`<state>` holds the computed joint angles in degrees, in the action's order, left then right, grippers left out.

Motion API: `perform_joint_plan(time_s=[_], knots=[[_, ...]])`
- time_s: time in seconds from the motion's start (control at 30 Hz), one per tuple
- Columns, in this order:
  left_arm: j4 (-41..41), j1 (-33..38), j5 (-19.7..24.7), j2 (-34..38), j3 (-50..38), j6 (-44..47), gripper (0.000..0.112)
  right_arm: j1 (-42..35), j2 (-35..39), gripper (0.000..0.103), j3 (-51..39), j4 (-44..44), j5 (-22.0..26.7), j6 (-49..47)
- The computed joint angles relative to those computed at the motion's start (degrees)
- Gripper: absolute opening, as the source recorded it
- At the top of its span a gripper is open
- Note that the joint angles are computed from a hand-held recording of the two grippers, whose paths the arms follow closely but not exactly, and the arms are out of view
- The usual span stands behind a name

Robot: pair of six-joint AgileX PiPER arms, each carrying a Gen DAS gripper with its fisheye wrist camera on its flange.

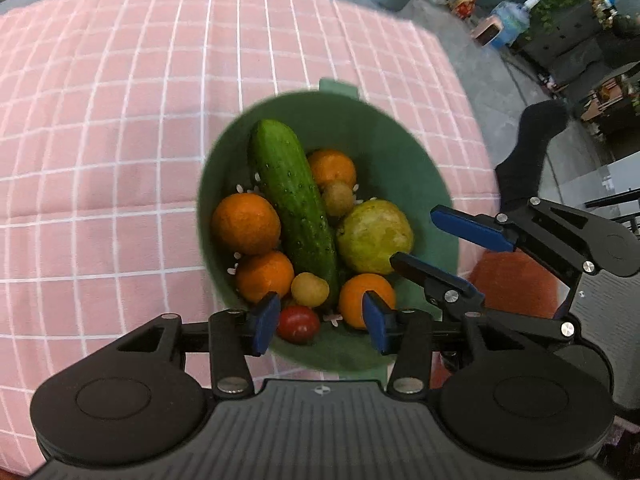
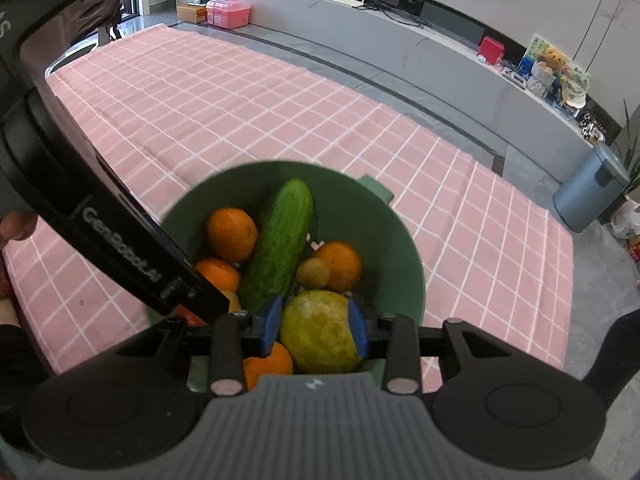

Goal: Organize fruits

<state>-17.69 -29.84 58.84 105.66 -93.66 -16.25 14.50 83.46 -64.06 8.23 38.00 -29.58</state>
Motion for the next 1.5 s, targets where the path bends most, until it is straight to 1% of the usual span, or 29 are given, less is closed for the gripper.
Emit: perform_joint_plan(time_s=[0.07,0.13,0.17,0.2,0.23,0.33,0.4,0.47,0.57,0.63,0.73,0.8,0.9,0.97,1.03,1.13,1.2,1.27,1.3,1.4,1.5], knots=[[1.7,0.0,-1.0,-3.4,2.2,-0.2,0.055,1.7,-1.5,0.039,-0.7,-2.8,1.1,3.5],[4.8,-0.3,-1.7,-6.9,4.0,-1.1,0.055,3.6,-3.0,0.039,-1.7,-5.2,2.6,6.8],[6.5,-0.4,-2.0,-8.8,4.8,-1.4,0.055,4.7,-3.7,0.041,-2.5,-6.6,3.5,8.9],[8.9,-1.0,-2.5,-10.9,5.7,-2.4,0.055,5.9,-4.4,0.046,-3.0,-8.2,4.2,11.2],[11.4,-1.5,-3.5,-13.3,7.3,-3.2,0.055,7.5,-5.2,0.048,-3.5,-10.7,4.8,14.4],[20.0,-3.9,-6.1,-19.9,11.9,-7.1,0.055,12.3,-7.4,0.06,-4.6,-17.4,6.9,24.2],[26.9,-6.0,-7.7,-24.7,15.6,-10.7,0.057,15.8,-9.7,0.07,-3.9,-22.3,7.5,31.8],[33.6,-8.1,-9.0,-28.7,19.1,-14.7,0.058,20.2,-11.7,0.075,-3.1,-28.3,8.3,40.7],[47.0,-14.0,-9.8,-34.5,25.3,-25.1,0.065,27.7,-14.8,0.076,-0.6,-38.1,9.7,55.1],[54.4,-17.5,-10.0,-37.2,29.1,-31.9,0.068,33.9,-16.9,0.077,2.1,-46.0,11.3,66.3],[66.2,-23.6,-9.8,-40.8,35.8,-43.6,0.074,43.4,-19.0,0.077,6.7,-57.6,15.0,82.6],[74.6,-28.3,-8.1,-43.1,40.4,-51.2,0.08,49.6,-20.1,0.077,9.8,-63.8,17.5,92.7],[83.3,-34.3,-3.8,-43.9,45.1,-59.5,0.083,57.2,-20.3,0.077,14.1,-70.9,21.1,106.1],[86.6,-37.4,-0.9,-43.8,47.2,-63.7,0.086,61.5,-19.0,0.077,16.2,-74.5,24.1,113.5],[88.3,-39.1,1.2,-43.8,49.1,-67.6,0.086,64.9,-17.1,0.077,17.8,-77.1,27.1,119.2],[90.3,-39.2,1.7,-42.2,51.5,-72.6,0.086,67.3,-14.4,0.077,20.1,-80.2,29.6,125.4],[90.7,-39.2,2.4,-41.5,52.9,-74.4,0.086,67.9,-12.7,0.078,21.5,-81.8,30.8,128.5],[90.3,-38.3,1.9,-40.2,53.6,-75.9,0.087,67.7,-11.4,0.081,23.0,-83.1,30.7,131.3],[89.6,-38.2,2.0,-40.2,54.2,-76.4,0.087,67.2,-10.9,0.083,23.7,-83.5,29.9,132.7],[88.7,-36.5,-0.1,-39.6,56.2,-78.0,0.087,65.7,-10.1,0.084,25.3,-84.1,27.2,135.6],[87.1,-35.2,-1.2,-38.2,56.6,-77.5,0.087,63.4,-8.6,0.086,26.1,-84.7,24.1,137.5]])
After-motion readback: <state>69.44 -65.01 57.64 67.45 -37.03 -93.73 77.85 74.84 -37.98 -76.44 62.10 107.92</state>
